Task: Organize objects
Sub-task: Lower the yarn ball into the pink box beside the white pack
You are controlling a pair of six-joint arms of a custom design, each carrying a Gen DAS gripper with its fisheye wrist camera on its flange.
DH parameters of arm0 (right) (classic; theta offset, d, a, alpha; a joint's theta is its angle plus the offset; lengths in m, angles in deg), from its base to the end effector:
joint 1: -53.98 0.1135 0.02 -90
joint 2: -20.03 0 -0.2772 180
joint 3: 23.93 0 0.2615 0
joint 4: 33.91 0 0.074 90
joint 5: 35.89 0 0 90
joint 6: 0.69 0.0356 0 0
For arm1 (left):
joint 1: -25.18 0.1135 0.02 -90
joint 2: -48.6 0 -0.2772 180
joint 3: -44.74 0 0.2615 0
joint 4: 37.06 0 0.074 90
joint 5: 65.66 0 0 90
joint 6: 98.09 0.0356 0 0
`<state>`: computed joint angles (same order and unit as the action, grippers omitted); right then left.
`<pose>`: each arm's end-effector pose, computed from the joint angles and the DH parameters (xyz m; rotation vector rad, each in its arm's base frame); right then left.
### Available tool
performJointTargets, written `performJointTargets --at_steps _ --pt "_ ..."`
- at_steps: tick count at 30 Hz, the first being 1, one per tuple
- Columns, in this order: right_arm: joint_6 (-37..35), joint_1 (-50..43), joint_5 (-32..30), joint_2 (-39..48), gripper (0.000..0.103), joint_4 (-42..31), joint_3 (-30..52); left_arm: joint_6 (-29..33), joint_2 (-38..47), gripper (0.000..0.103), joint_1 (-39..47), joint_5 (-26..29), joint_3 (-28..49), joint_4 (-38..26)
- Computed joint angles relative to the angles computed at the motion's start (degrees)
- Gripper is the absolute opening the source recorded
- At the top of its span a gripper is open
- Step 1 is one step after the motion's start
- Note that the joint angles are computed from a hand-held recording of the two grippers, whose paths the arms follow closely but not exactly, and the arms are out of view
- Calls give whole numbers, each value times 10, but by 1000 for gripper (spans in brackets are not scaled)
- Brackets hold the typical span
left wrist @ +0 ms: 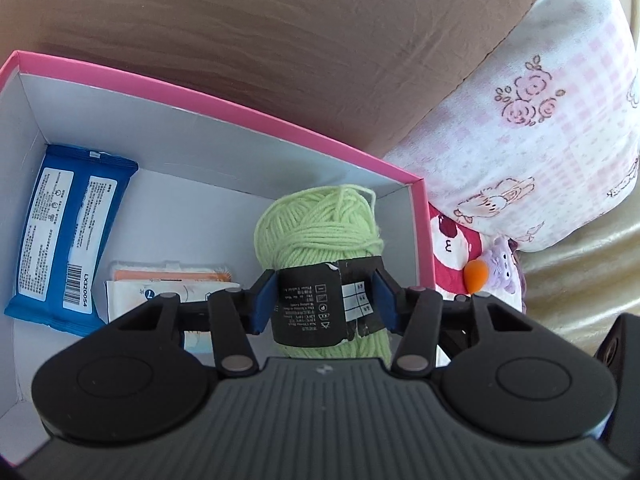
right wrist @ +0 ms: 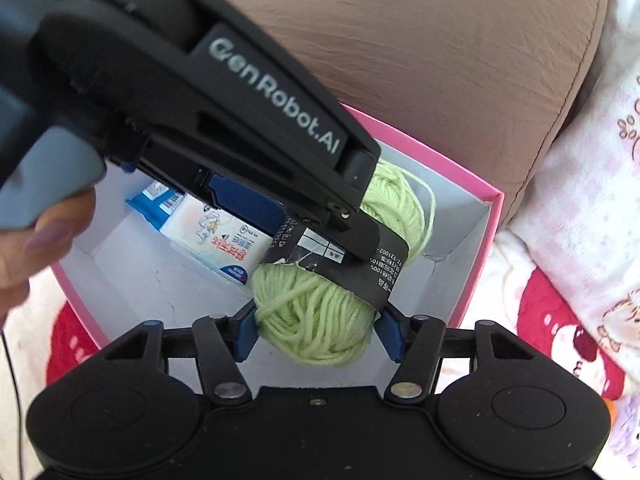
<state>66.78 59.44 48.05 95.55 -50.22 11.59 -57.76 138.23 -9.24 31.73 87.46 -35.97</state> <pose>0.2104 0.0239 0.1228 -0.6551 2.4596 0.0189 0.2226 -0.1581 0.1213 -0.2702 2.5188 -0.8098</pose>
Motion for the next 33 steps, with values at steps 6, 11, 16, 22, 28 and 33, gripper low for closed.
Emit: performJointTargets --at_steps 6,11,16,22,28,33 --pt "-10 19 28 35 66 14 14 -2 27 50 13 6 8 5" --pt "-40 -2 1 36 68 -3 23 16 47 45 10 -9 20 -6" --pt "-80 -56 -51 21 57 -10 18 26 60 40 -7 -23 24 1" --pt "-128 -103 -85 -5 44 -3 -4 13 76 40 -18 -20 27 18" --pt "-158 -158 -141 -18 42 -43 2 14 87 40 -48 -48 45 7" --pt "-181 -205 -182 -13 42 -66 10 11 102 40 -60 -57 62 7"
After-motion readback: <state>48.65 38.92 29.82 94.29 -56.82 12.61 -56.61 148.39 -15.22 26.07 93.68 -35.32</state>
